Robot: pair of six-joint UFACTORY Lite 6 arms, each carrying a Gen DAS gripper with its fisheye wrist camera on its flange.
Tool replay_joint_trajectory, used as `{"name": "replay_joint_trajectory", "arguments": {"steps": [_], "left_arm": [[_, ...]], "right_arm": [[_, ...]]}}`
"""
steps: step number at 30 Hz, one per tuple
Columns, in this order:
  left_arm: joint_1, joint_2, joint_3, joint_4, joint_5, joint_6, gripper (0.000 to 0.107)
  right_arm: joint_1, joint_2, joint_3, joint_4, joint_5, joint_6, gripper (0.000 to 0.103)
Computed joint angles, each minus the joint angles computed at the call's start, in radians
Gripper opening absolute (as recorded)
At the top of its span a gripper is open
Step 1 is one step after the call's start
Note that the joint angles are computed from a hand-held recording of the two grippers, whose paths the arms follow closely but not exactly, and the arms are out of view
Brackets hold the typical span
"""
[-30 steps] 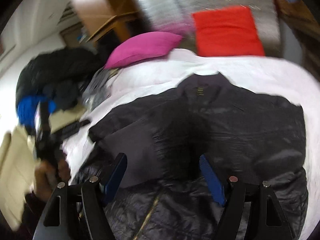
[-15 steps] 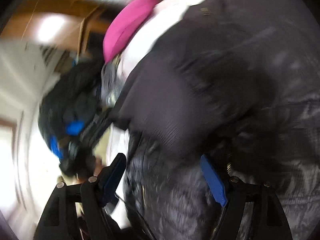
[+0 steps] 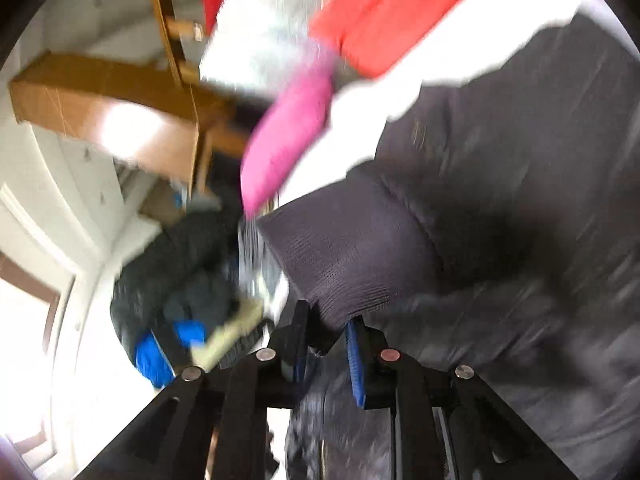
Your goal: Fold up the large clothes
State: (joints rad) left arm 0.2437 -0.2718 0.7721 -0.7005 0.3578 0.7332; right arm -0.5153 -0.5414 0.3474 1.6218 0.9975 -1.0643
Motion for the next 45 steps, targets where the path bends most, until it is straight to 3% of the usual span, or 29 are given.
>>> {"name": "replay_joint_trajectory", "arguments": {"steps": [3, 8, 10, 15, 18, 20, 25, 28, 30, 31, 32, 33, 40, 43, 45], "left_arm": [[-0.026, 0.009, -0.001, 0.034, -0.006, -0.035, 0.065], [-0.070, 0.028, 0.002, 0.118, -0.015, -0.106, 0.065], [-0.072, 0.035, 0.006, 0.114, -0.006, -0.105, 0.065], [-0.080, 0.036, 0.004, 0.130, -0.011, -0.118, 0.065], [-0.090, 0.037, 0.002, 0.138, -0.014, -0.124, 0.065], [-0.095, 0.035, 0.001, 0.147, -0.016, -0.127, 0.065], [-0.110, 0.044, -0.002, 0.158, -0.021, -0.110, 0.065], [-0.131, 0.057, -0.001, 0.192, -0.032, -0.134, 0.065], [-0.142, 0.065, 0.002, 0.209, -0.036, -0.149, 0.064], [-0.145, 0.068, 0.004, 0.213, -0.038, -0.154, 0.064], [-0.148, 0.069, 0.004, 0.219, -0.040, -0.161, 0.064], [-0.149, 0.069, 0.005, 0.219, -0.038, -0.161, 0.064], [-0.135, 0.020, -0.010, 0.173, -0.019, -0.115, 0.064], [-0.125, 0.006, -0.012, 0.163, -0.022, -0.107, 0.064], [-0.122, 0.014, -0.010, 0.150, -0.015, -0.097, 0.064]], "right_arm": [[-0.226, 0.027, 0.032, -0.072, 0.011, 0.012, 0.019], [-0.460, 0.220, 0.131, -0.186, 0.040, 0.046, 0.030], [-0.524, 0.230, 0.155, -0.213, 0.077, 0.058, 0.091], [-0.583, 0.243, 0.183, -0.189, 0.082, 0.027, 0.095], [-0.501, 0.341, 0.245, -0.173, 0.054, 0.002, 0.090], [-0.465, 0.424, 0.326, -0.192, 0.029, -0.010, 0.082], [-0.310, 0.522, 0.441, -0.220, -0.155, 0.003, 0.078], [-0.199, 0.615, 0.520, -0.323, -0.258, 0.072, 0.072], [-0.140, 0.605, 0.513, -0.373, -0.332, 0.098, 0.058], [-0.113, 0.594, 0.510, -0.403, -0.366, 0.109, 0.027], [-0.096, 0.583, 0.514, -0.445, -0.372, 0.135, 0.018], [-0.095, 0.562, 0.509, -0.462, -0.372, 0.144, 0.014], [-0.263, 0.181, 0.406, -0.475, -0.348, 0.144, 0.010], [-0.348, 0.171, 0.415, -0.497, -0.396, 0.182, 0.005], [-0.428, 0.288, 0.464, -0.471, -0.320, 0.161, 0.005]]}}
